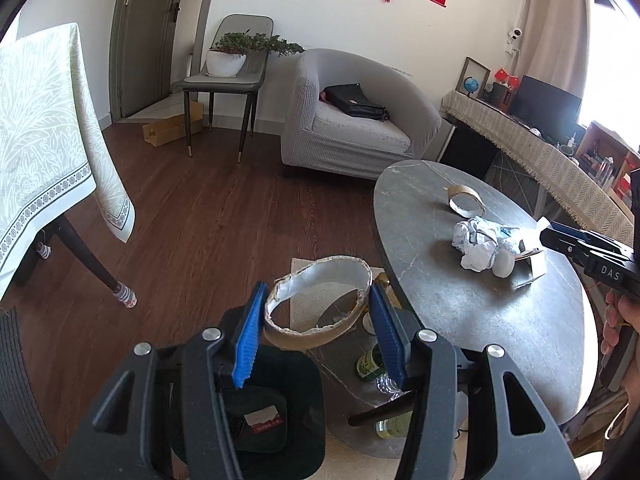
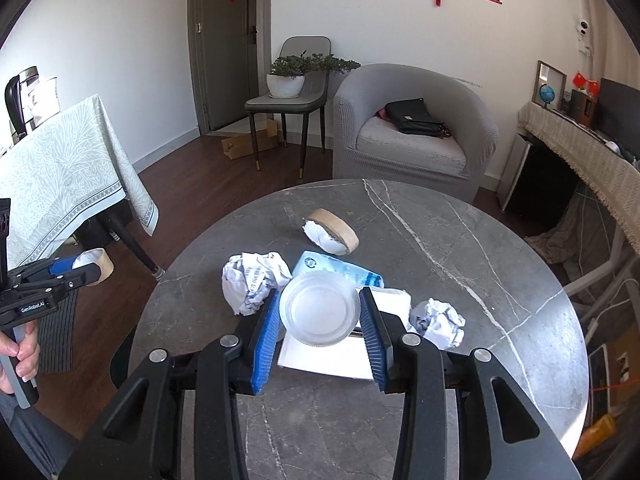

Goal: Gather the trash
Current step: 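Carry the tape core to the bin with the left gripper while the right gripper grasps the white lid, then open both grippers over the bin, dropping the tape core and white lid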

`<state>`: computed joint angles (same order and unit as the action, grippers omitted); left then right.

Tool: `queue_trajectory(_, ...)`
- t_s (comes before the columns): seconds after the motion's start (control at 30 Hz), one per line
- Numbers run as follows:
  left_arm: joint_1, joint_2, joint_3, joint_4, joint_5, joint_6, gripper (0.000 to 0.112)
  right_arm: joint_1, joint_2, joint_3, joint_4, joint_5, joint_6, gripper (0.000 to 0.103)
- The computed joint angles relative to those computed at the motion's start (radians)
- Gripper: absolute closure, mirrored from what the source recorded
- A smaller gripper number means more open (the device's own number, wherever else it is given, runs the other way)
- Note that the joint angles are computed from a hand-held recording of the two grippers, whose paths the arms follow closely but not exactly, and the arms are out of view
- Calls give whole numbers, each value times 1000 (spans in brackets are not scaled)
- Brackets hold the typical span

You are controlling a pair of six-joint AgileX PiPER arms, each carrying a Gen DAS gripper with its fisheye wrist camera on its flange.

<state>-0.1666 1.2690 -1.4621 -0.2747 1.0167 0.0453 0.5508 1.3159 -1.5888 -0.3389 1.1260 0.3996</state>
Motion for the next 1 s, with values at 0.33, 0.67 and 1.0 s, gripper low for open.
queue_trajectory(0.33,188,-12,74,-64,48,107,58,138,158,-142,14,-26,52,64)
queue_trajectory(0.67,307,8,151,-95,93,219,58,232,312,-262,52,-53,63,64)
queue_trajectory(1.0,354,43,218,-78,113,280,58,295,486,-447,109,5,15,64)
